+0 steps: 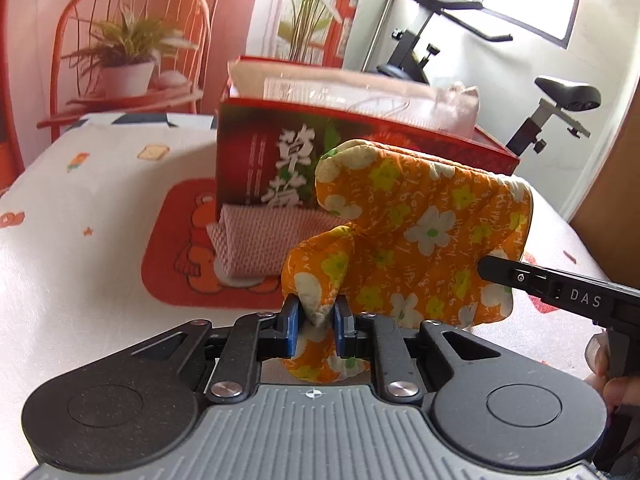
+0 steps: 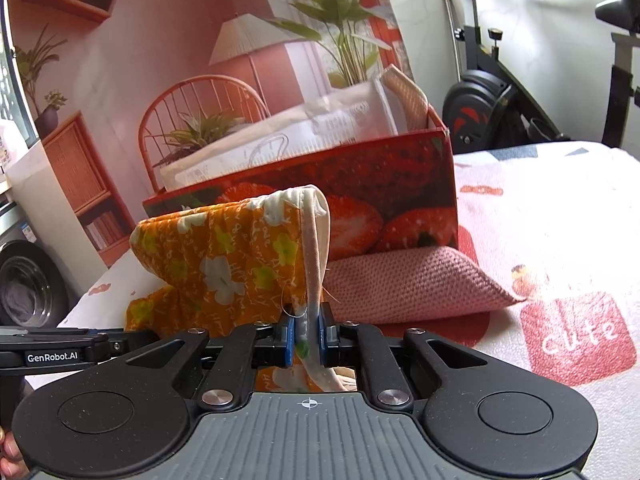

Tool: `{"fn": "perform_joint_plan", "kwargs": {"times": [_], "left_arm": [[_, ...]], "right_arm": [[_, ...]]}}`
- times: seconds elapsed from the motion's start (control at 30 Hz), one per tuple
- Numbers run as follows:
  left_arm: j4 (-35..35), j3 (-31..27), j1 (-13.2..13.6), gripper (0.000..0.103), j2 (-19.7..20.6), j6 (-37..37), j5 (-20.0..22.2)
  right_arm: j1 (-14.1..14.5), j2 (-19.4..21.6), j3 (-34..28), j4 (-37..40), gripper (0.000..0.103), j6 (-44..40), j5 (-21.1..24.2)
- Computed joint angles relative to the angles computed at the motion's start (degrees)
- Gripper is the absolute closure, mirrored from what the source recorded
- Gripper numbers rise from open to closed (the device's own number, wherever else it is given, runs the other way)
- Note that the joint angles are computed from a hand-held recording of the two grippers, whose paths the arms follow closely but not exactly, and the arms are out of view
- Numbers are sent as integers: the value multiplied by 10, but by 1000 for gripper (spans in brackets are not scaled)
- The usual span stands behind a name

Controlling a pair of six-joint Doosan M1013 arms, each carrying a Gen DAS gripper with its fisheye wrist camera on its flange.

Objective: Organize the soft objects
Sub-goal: 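Lift the oven mitt with both grippers and carry it over the box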

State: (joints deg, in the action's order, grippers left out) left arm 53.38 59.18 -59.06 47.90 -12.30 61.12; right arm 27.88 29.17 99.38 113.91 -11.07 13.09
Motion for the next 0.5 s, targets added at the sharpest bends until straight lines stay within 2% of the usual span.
{"fn": "perform_joint_plan", "kwargs": {"times": [0.33,0.5], "left_arm": [[48,13,-4,85,-12,-42,10],[94,19,-3,85,-26,-59,25]], "right_arm": [[7,-14,-3,107,93,-164,13],[5,-15,-28,85,93,-163,33]]}}
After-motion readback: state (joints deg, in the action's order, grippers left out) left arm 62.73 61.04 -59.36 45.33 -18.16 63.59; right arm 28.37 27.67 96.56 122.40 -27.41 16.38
